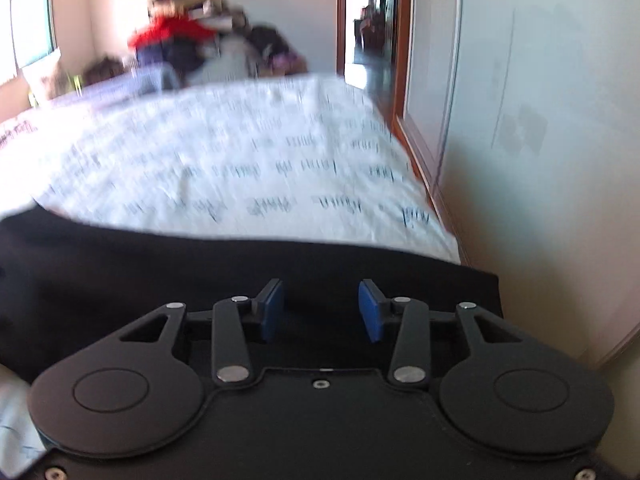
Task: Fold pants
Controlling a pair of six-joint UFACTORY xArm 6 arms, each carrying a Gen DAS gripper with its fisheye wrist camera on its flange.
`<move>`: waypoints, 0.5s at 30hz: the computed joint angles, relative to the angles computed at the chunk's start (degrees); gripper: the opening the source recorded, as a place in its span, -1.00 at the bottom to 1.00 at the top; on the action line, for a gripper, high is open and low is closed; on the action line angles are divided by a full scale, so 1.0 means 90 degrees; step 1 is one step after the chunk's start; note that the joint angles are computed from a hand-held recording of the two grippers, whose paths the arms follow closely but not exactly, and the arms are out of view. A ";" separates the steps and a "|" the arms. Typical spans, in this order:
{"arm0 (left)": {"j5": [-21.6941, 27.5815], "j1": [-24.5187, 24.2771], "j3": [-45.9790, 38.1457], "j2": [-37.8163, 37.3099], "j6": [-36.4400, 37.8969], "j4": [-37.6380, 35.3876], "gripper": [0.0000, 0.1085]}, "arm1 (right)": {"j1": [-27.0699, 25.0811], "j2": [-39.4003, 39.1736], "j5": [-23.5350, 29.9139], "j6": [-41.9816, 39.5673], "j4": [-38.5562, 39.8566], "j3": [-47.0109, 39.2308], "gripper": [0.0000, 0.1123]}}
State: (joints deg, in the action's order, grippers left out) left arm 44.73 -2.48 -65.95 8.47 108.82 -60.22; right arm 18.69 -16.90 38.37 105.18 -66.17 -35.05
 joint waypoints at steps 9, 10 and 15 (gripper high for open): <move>-0.0573 0.0938 -0.1133 0.0873 -0.0701 -0.0381 0.18 | 0.0765 0.1307 -0.0600 -0.0671 -0.1739 -0.2441 -0.32; -0.0719 0.0988 -0.1337 0.1041 -0.0859 -0.0355 0.18 | 0.0581 0.1841 -0.1266 -0.0947 -0.1756 -0.3004 -0.27; -0.1116 0.1413 -0.2403 0.1820 -0.2115 0.0371 0.18 | 0.0249 0.4834 -0.2915 -0.4038 0.0976 -0.5936 -0.26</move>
State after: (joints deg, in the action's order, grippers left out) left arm 34.68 10.24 -87.57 24.86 89.79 -56.87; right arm 20.93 26.60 12.13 68.84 -57.39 -88.47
